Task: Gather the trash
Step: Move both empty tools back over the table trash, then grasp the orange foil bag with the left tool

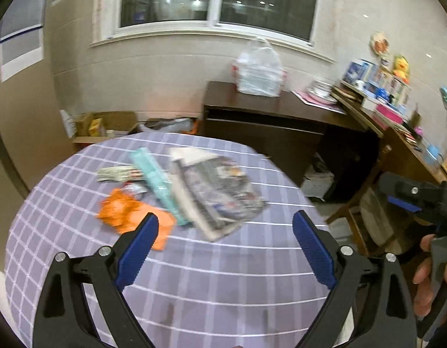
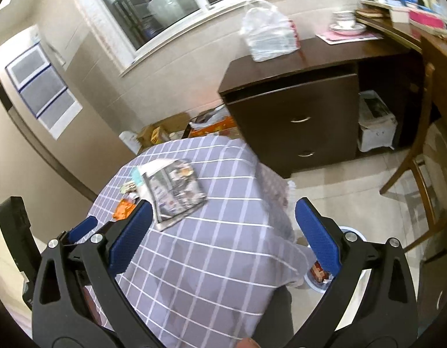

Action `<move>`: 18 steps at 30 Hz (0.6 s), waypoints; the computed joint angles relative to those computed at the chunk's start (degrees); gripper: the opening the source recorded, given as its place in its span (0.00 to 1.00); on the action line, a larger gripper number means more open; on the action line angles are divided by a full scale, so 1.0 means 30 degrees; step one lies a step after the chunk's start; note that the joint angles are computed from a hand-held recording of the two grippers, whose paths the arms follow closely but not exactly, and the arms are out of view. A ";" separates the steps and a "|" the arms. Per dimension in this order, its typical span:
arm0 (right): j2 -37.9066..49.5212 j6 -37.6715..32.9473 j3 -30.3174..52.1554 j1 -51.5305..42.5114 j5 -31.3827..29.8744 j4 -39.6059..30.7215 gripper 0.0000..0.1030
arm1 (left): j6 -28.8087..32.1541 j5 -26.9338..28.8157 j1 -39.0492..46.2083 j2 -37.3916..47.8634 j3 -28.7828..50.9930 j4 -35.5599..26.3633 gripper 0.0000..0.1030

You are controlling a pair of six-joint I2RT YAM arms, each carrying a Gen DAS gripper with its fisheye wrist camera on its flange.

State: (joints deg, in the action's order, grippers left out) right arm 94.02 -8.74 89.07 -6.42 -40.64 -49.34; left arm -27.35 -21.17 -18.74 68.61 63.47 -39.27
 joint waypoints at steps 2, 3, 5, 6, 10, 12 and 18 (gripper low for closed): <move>-0.0289 0.0102 -0.0208 0.0918 0.0502 0.0189 0.94 | 0.0260 0.0190 0.0990 -0.0991 -0.0808 -0.0123 0.89; -0.0416 0.0171 -0.0293 0.1353 0.0754 0.0257 0.94 | 0.0433 0.0403 0.1622 -0.1411 -0.1189 -0.0146 0.89; -0.0554 0.0307 -0.0429 0.2110 0.1091 0.0385 0.94 | 0.0882 0.0850 0.2787 -0.2024 -0.1827 -0.0079 0.89; -0.0626 0.0390 -0.0539 0.2490 0.1308 0.0469 0.94 | 0.1269 0.1271 0.3713 -0.2346 -0.2240 -0.0024 0.89; -0.0630 0.0652 -0.0780 0.3698 0.1883 0.0687 0.94 | 0.2354 0.2664 0.6330 -0.2515 -0.3119 0.0455 0.89; -0.0454 0.0722 -0.0770 0.4198 0.2102 0.0718 0.94 | 0.3139 0.3563 0.7692 -0.2122 -0.3397 0.0836 0.89; 0.0082 0.0773 -0.0566 0.5135 0.2467 0.0734 0.94 | 0.4847 0.4677 0.9574 0.0248 -0.3235 0.2283 0.89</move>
